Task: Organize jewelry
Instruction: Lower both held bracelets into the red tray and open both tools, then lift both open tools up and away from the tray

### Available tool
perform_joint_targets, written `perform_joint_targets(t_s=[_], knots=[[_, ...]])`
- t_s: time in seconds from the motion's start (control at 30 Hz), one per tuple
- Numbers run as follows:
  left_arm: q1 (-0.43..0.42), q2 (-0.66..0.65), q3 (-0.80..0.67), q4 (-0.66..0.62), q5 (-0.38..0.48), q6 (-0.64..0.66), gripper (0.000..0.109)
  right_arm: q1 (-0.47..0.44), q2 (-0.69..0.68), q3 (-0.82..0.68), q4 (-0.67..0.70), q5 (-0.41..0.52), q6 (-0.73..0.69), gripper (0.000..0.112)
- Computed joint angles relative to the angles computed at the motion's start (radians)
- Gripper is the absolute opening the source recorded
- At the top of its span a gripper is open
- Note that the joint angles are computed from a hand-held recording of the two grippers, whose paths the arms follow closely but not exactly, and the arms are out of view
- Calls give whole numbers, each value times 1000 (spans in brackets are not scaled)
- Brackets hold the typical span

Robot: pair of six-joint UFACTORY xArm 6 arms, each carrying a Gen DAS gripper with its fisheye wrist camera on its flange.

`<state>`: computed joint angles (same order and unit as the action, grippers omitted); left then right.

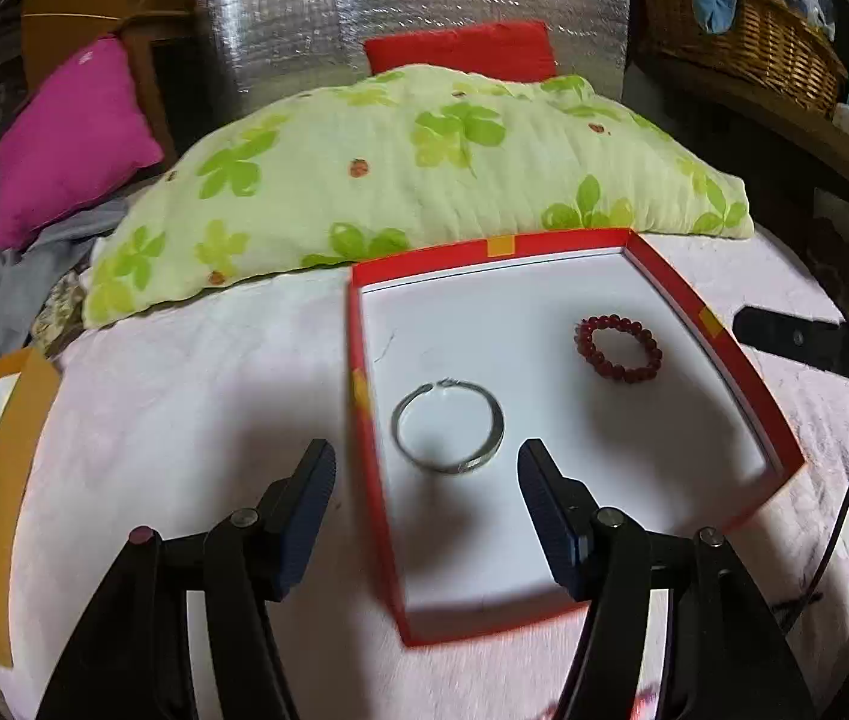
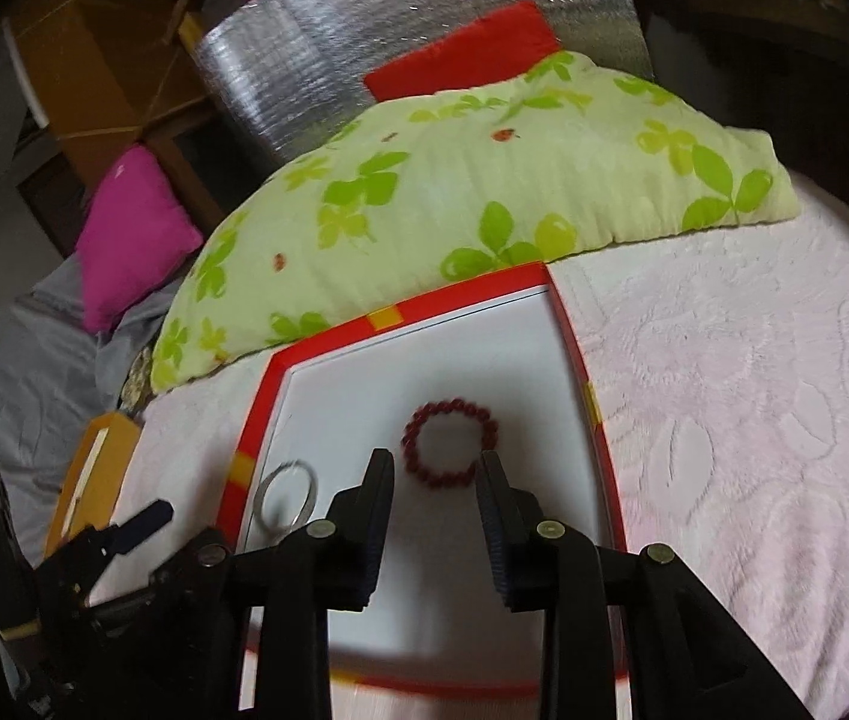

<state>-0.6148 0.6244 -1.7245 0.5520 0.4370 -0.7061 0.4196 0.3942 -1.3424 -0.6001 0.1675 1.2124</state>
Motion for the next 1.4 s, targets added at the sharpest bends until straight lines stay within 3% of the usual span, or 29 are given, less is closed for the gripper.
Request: perform_joint_targets(t_s=[0.07,0.13,0.17,0.2,0.27,0.4,0.53,0.73,0.83,0.93,1.1,1.4], knots=[[3,-43,57,29,-21,-33,64,17,-27,22,-29,16,15,33],[7,-103,132,93,-35,-90,64,29,-64,63,-87,8,64,46],[10,-130,166,118,-45,-115,64,34,-88,91,-141,2,126,61],[18,-167,213,140,-59,-145,64,36,-112,118,-219,-5,209,64],[35,-239,297,164,-71,-202,64,43,-148,158,-311,-5,292,64],[49,-331,374,275,-30,-323,64,50,-204,219,-369,3,361,64],[79,-442,443,315,46,-352,64,48,-249,267,-457,-1,466,64],[145,-595,444,465,347,-470,68,25,-340,371,-561,-12,602,64],[137,-628,448,491,373,-444,72,15,-401,421,-645,-4,693,64],[111,-675,540,489,254,-441,81,12,-465,487,-683,-13,741,64],[65,-656,680,508,27,-522,81,22,-565,614,-691,-11,734,64],[23,-548,704,719,-162,-727,81,18,-581,680,-759,-93,751,62]])
